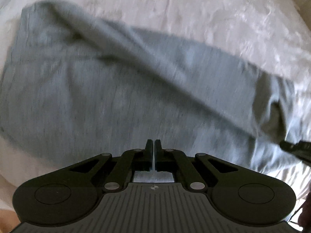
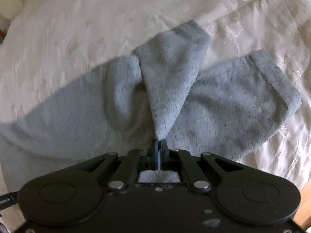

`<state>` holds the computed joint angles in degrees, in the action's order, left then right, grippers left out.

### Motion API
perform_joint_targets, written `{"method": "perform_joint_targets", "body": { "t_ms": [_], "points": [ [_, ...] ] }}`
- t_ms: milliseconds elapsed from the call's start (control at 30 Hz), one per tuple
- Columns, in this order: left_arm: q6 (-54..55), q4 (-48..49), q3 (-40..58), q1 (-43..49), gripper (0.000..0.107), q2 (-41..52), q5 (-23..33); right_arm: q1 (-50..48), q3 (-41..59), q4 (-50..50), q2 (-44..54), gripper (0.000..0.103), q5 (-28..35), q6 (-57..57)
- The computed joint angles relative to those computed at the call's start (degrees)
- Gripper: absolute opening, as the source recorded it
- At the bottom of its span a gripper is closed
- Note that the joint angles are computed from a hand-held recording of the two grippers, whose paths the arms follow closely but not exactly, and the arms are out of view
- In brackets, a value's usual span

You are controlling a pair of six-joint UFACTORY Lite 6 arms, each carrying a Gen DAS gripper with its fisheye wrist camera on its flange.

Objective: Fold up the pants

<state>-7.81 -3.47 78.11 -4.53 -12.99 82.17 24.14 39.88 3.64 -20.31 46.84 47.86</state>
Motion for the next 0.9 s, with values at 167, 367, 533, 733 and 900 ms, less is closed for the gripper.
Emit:
{"method": "perform_joint_targets", "body": {
  "t_ms": [167,367,533,733,900],
  "points": [
    [-0.9,1.6,-1.6,-1.7,0.003,-2.9,-0.4,4.2,4.0,-10.1,0.8,0.029,2.5,7.5],
    [-3.5,3.3,0.7,-3.9,0.003,-3.4,-0.5,0.7,12.9,-19.7,13.7,0.031,-4.0,6.7],
    [-5.8,5.3,1.1,-5.3,0.003,-4.3,0.1,-3.5,25.0,-23.2,31.4,0.034,-7.8,5.6],
    [-9.1,6.3,0.5,-6.5,0.003,-5.5,2.4,-3.3,37.8,-22.9,48.1,0.04,-6.1,2.8],
    [-11.0,7.1,1.2,-7.4,0.003,-5.2,3.3,0.3,36.4,-29.7,49.6,0.032,-5.6,3.9]
  ]
}}
